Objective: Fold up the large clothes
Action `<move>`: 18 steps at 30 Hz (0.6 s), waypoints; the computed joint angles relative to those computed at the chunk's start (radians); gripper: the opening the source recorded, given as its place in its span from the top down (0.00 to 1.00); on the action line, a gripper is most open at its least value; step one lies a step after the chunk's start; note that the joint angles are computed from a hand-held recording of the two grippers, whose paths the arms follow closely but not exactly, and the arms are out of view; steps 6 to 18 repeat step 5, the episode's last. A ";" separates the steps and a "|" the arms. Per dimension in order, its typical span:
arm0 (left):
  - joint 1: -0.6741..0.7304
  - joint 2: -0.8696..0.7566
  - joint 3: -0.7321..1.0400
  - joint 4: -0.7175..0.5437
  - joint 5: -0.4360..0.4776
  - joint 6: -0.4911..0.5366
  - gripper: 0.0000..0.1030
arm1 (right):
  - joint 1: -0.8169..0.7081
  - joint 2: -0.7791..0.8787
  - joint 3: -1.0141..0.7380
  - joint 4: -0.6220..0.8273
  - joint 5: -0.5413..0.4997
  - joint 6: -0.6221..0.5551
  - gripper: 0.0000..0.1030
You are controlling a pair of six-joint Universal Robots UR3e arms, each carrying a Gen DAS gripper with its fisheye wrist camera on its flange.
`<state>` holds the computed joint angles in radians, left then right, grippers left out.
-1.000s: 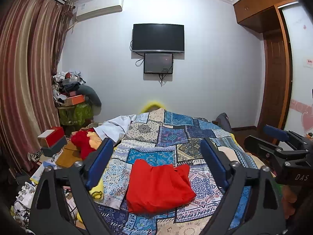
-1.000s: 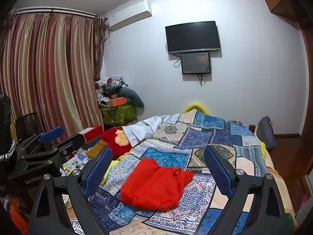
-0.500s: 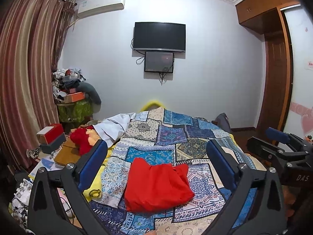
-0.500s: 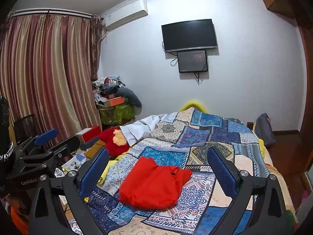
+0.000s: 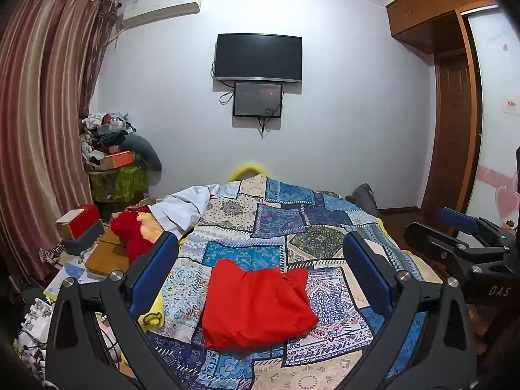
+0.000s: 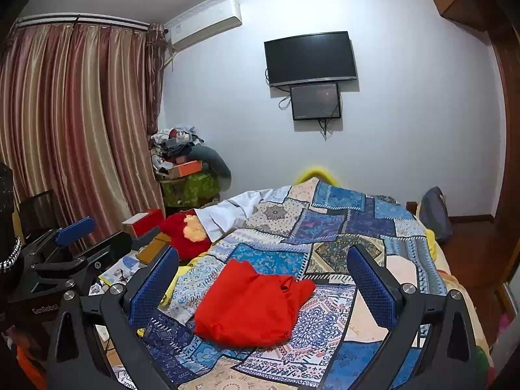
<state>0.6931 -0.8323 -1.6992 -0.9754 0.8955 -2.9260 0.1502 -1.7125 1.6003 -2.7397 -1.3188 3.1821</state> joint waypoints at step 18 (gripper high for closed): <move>0.030 0.008 0.008 -0.033 -0.032 0.014 0.01 | 0.008 0.006 -0.005 -0.005 -0.010 -0.002 0.00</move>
